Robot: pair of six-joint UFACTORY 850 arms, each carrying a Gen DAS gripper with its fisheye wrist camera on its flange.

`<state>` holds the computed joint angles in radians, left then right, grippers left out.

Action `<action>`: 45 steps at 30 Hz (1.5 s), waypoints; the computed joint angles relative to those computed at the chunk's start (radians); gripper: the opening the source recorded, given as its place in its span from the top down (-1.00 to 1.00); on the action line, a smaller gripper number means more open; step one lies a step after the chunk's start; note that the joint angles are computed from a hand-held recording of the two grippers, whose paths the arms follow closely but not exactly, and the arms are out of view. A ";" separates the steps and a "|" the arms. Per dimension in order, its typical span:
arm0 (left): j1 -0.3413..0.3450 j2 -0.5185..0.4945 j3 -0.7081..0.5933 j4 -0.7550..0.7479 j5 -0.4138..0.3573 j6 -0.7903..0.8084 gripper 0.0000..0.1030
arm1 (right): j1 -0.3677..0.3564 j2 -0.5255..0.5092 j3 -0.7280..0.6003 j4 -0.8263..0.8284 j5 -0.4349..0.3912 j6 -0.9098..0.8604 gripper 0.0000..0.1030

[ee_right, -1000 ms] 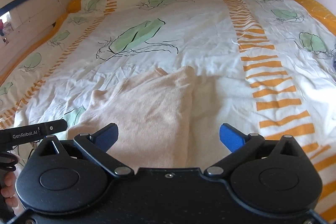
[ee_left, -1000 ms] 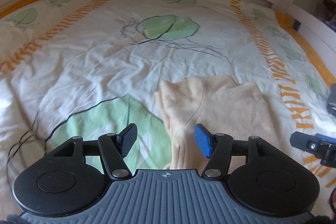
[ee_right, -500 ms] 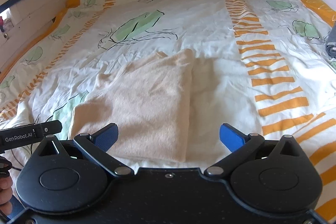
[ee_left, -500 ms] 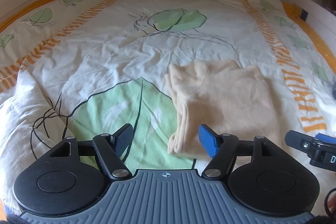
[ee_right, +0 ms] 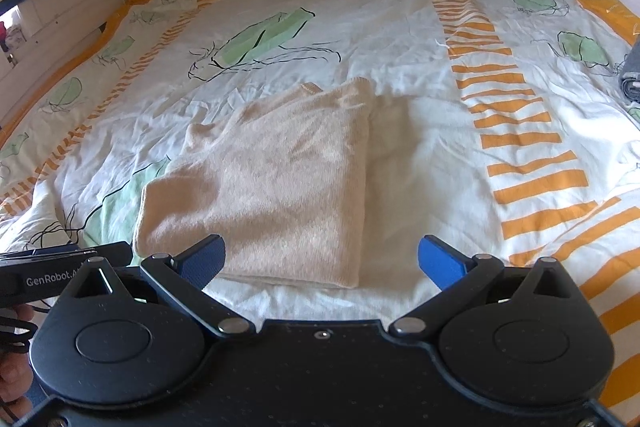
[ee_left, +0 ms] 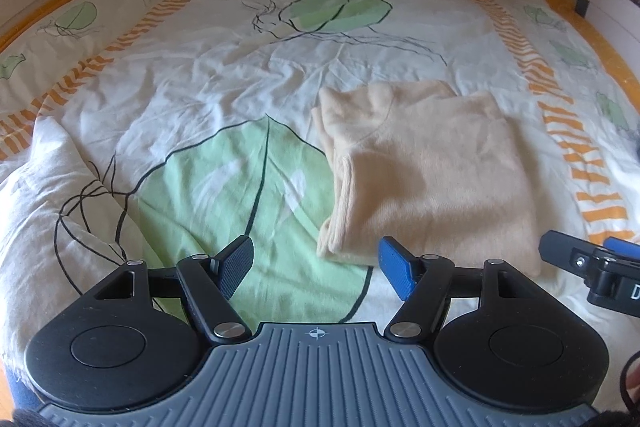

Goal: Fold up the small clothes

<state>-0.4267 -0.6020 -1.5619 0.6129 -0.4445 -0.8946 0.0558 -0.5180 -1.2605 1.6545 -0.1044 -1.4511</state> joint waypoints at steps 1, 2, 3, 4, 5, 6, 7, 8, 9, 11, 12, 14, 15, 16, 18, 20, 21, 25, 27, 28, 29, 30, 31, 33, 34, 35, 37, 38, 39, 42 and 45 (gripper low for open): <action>-0.001 -0.001 -0.002 -0.005 -0.003 0.009 -0.32 | 0.000 -0.001 -0.001 -0.008 0.000 0.008 -0.99; -0.002 -0.002 -0.003 -0.002 -0.007 0.006 -0.32 | 0.000 -0.002 -0.001 -0.011 0.001 0.013 -0.99; -0.002 -0.003 -0.003 0.003 -0.009 0.003 -0.32 | 0.000 -0.003 -0.002 -0.028 0.001 0.030 -0.99; -0.003 -0.004 -0.005 0.001 -0.010 0.005 -0.32 | 0.001 -0.003 -0.003 -0.027 0.002 0.031 -0.99; -0.003 -0.005 -0.006 -0.005 -0.012 0.012 -0.32 | 0.001 -0.004 -0.003 -0.032 0.003 0.037 -0.99; -0.003 -0.007 -0.008 -0.012 -0.014 0.018 -0.32 | 0.001 -0.005 -0.005 -0.048 0.004 0.053 -0.99; -0.002 -0.009 -0.011 -0.021 -0.015 0.027 -0.32 | 0.001 -0.006 -0.006 -0.059 0.004 0.065 -0.99; -0.001 -0.010 -0.013 -0.030 -0.016 0.035 -0.32 | 0.002 -0.007 -0.007 -0.069 0.004 0.074 -0.99; 0.000 -0.011 -0.014 -0.037 -0.016 0.041 -0.32 | 0.002 -0.007 -0.007 -0.070 0.004 0.076 -0.99; 0.000 -0.012 -0.015 -0.046 -0.018 0.051 -0.32 | 0.002 -0.009 -0.011 -0.096 0.004 0.102 -0.99; 0.000 -0.013 -0.016 -0.049 -0.019 0.054 -0.32 | 0.002 -0.010 -0.011 -0.098 0.004 0.104 -0.99; 0.001 -0.015 -0.020 -0.054 -0.022 0.060 -0.32 | 0.004 -0.013 -0.015 -0.123 0.005 0.129 -0.99; 0.002 -0.015 -0.021 -0.058 -0.023 0.064 -0.32 | 0.005 -0.014 -0.017 -0.133 0.005 0.138 -0.99; 0.002 -0.015 -0.022 -0.060 -0.023 0.065 -0.32 | 0.005 -0.015 -0.019 -0.139 0.005 0.143 -0.99; 0.002 -0.017 -0.024 -0.061 -0.025 0.065 -0.32 | 0.007 -0.017 -0.022 -0.155 0.005 0.157 -0.99; 0.003 -0.018 -0.026 -0.062 -0.025 0.066 -0.32 | 0.008 -0.018 -0.024 -0.167 0.006 0.167 -0.99; 0.003 -0.018 -0.026 -0.062 -0.025 0.066 -0.32 | 0.008 -0.019 -0.026 -0.177 0.006 0.176 -0.99; 0.004 -0.019 -0.028 -0.065 -0.025 0.072 -0.32 | 0.009 -0.021 -0.031 -0.209 0.006 0.207 -0.99; 0.006 -0.020 -0.031 -0.070 -0.025 0.079 -0.32 | 0.009 -0.022 -0.033 -0.220 0.006 0.218 -0.99; 0.006 -0.021 -0.032 -0.072 -0.025 0.082 -0.32 | 0.010 -0.022 -0.032 -0.219 0.006 0.218 -0.99; 0.006 -0.021 -0.033 -0.073 -0.025 0.084 -0.32 | 0.010 -0.022 -0.032 -0.219 0.006 0.218 -0.99; 0.006 -0.022 -0.034 -0.072 -0.026 0.085 -0.32 | 0.010 -0.022 -0.033 -0.221 0.007 0.220 -0.99; 0.006 -0.023 -0.035 -0.073 -0.026 0.087 -0.32 | 0.010 -0.022 -0.032 -0.220 0.008 0.221 -0.99; 0.005 -0.024 -0.038 -0.074 -0.028 0.088 -0.32 | 0.010 -0.022 -0.032 -0.217 0.008 0.217 -0.99; 0.003 -0.025 -0.039 -0.073 -0.029 0.086 -0.32 | 0.010 -0.022 -0.032 -0.214 0.008 0.214 -0.99; 0.003 -0.025 -0.039 -0.072 -0.030 0.084 -0.32 | 0.010 -0.022 -0.032 -0.209 0.008 0.209 -0.99; 0.003 -0.025 -0.039 -0.072 -0.030 0.085 -0.32 | 0.010 -0.022 -0.030 -0.196 0.007 0.197 -0.99; 0.002 -0.026 -0.039 -0.075 -0.030 0.087 -0.32 | 0.010 -0.023 -0.032 -0.212 0.005 0.212 -0.99; 0.003 -0.026 -0.040 -0.077 -0.031 0.091 -0.32 | 0.010 -0.025 -0.036 -0.239 0.004 0.239 -0.99; 0.002 -0.028 -0.043 -0.075 -0.034 0.090 -0.32 | 0.010 -0.030 -0.045 -0.284 0.000 0.282 -0.99; 0.003 -0.029 -0.044 -0.086 -0.033 0.100 -0.32 | 0.010 -0.034 -0.050 -0.305 -0.005 0.305 -0.99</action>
